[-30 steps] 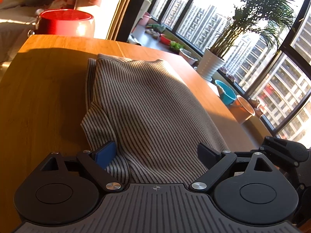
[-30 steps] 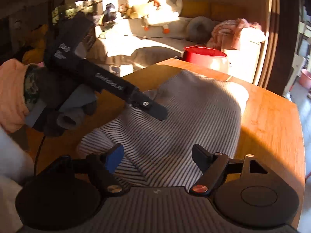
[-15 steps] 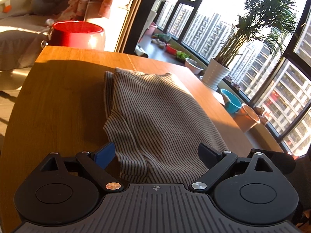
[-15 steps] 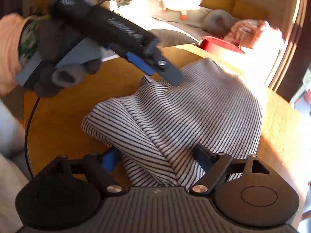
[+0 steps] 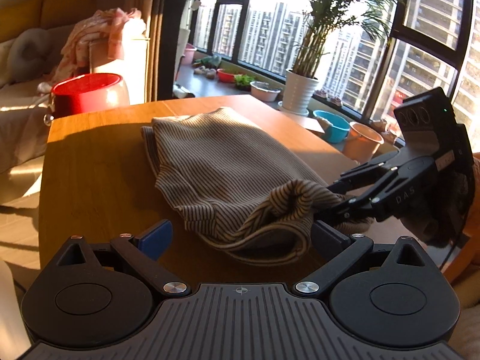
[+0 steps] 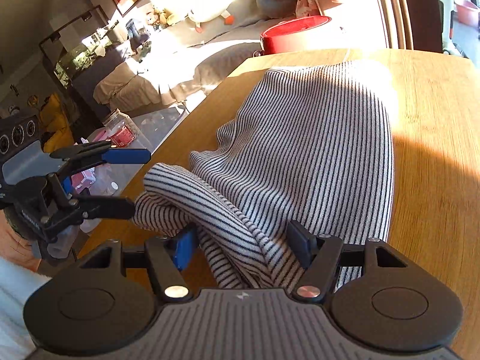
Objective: Fold clothes
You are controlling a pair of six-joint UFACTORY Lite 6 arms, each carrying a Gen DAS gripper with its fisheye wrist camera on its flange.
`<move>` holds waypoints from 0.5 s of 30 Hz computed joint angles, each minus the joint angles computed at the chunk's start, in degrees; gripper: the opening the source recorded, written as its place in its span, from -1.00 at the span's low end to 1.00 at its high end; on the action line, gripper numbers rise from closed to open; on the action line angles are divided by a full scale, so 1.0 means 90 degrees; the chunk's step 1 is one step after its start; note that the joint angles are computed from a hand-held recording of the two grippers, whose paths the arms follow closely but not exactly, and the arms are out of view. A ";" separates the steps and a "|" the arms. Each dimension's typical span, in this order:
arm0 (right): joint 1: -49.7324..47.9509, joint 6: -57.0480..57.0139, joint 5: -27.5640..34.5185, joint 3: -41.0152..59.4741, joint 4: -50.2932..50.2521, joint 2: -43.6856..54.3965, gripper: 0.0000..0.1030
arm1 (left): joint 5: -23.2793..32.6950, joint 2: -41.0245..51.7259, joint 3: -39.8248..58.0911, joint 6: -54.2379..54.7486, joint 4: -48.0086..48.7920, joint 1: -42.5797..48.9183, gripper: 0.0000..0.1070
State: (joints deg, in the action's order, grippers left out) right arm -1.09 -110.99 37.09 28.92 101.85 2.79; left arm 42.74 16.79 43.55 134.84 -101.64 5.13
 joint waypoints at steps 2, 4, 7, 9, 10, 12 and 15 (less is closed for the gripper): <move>-0.0089 0.0110 0.0174 0.0537 -0.0011 0.0647 0.27 | -0.0004 -0.0043 -0.0124 0.0328 0.0008 -0.0060 0.89; -0.0138 0.0169 0.0329 0.0751 0.0013 0.0958 0.27 | -0.0124 -0.0076 -0.0290 0.0920 -0.0300 -0.0280 0.90; -0.0076 0.0073 0.0337 0.0854 0.0113 0.1095 0.27 | -0.0274 0.0106 -0.0404 0.2209 -0.1426 -0.0799 0.90; -0.0062 0.0061 0.0320 0.0861 0.0097 0.1078 0.27 | -0.0263 0.0392 -0.0284 0.2925 -0.2050 -0.1164 0.90; -0.0061 0.0051 0.0316 0.0862 0.0081 0.1068 0.27 | -0.0248 0.0543 -0.0207 0.3264 -0.2343 -0.1342 0.90; -0.0054 0.0011 0.0280 0.0788 0.0041 0.0955 0.26 | -0.0143 0.0816 -0.0052 0.3766 -0.2695 -0.1624 0.90; 0.0097 -0.0173 0.0022 0.0618 -0.0007 0.0608 0.22 | -0.0021 0.1209 0.0270 0.4080 -0.2852 -0.1933 0.90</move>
State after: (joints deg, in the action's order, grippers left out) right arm -0.22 -112.54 37.29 34.49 101.79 8.26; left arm 42.55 27.67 45.98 171.56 -127.30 -12.28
